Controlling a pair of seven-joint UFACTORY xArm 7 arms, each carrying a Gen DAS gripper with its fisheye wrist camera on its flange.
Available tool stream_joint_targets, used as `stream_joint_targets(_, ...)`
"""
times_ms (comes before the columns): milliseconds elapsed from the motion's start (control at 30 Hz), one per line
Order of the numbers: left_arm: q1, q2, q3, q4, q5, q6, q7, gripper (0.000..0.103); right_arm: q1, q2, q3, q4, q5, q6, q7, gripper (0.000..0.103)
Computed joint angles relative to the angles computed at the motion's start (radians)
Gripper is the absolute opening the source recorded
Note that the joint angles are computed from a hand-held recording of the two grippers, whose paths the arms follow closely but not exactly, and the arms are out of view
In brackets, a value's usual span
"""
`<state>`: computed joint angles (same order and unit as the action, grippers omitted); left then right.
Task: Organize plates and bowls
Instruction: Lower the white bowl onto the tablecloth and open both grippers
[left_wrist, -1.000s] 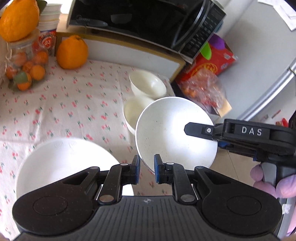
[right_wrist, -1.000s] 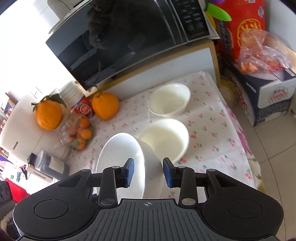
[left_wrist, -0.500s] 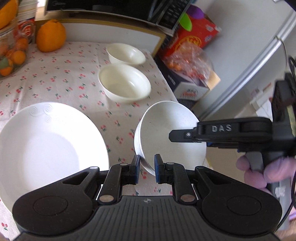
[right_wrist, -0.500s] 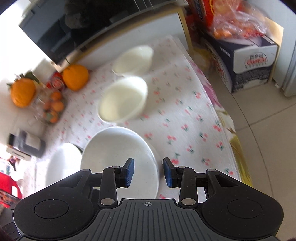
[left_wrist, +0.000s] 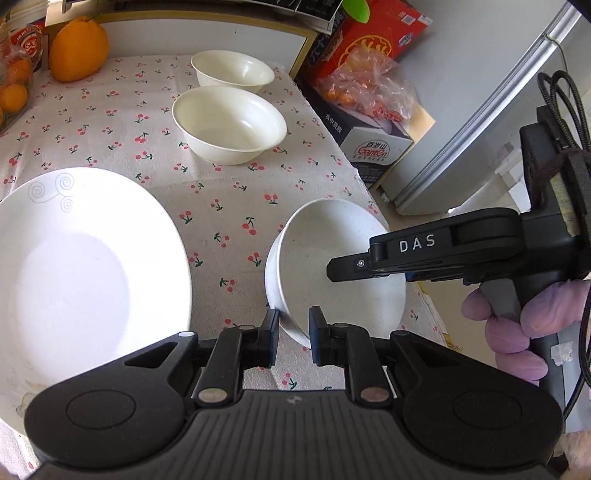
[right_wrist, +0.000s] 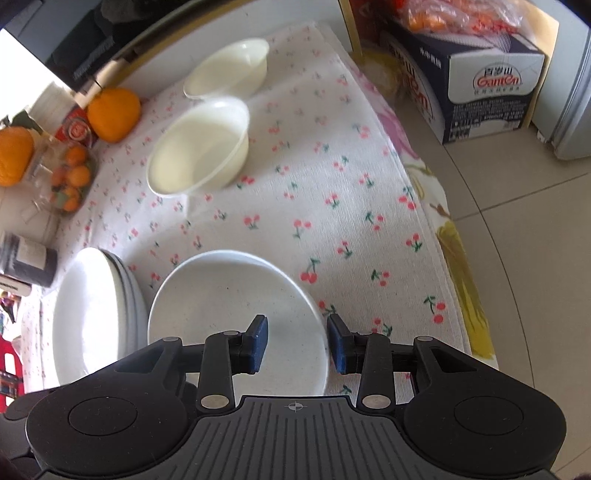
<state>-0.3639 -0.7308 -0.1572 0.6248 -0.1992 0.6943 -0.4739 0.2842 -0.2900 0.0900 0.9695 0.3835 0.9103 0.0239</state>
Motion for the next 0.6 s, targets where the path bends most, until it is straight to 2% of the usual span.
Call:
stream_joint_targets(100,-0.005,0.003,0.004,-0.001,-0.003,0.003,0.007,0.015,0.001,0.001,-0.001,-0.002,0.001,0.001,-0.004,0.035)
stream_joint_targets(233,0.016,0.0,-0.014,0.004,0.022,0.007,-0.009,0.028,-0.003,0.003,-0.002,0.001,0.0,0.005,0.005,0.035)
stream_joint_targets(333,0.02,-0.005,-0.015,0.006,0.034,0.012,-0.013,0.031,-0.006,0.002,-0.003,0.0,-0.002,0.001,0.009,0.049)
stream_joint_targets(400,0.02,-0.007,-0.014,0.008,0.039,0.016,-0.01,0.039,-0.005,-0.001,-0.004,-0.001,0.003,-0.005,0.003,0.055)
stream_joint_targets(467,0.026,-0.014,-0.019,0.005,0.047,0.013,-0.017,0.055,-0.003,-0.004,-0.01,0.0,0.017,-0.007,-0.006,0.06)
stream_joint_targets(567,0.031,-0.028,-0.021,0.002,0.057,0.012,-0.021,0.068,-0.002,-0.009,-0.014,0.001,0.033,-0.01,-0.013,0.071)
stream_joint_targets(600,0.028,-0.032,-0.016,0.001,0.057,0.009,-0.015,0.069,-0.001,-0.011,-0.016,0.001,0.039,-0.011,-0.018,0.074)
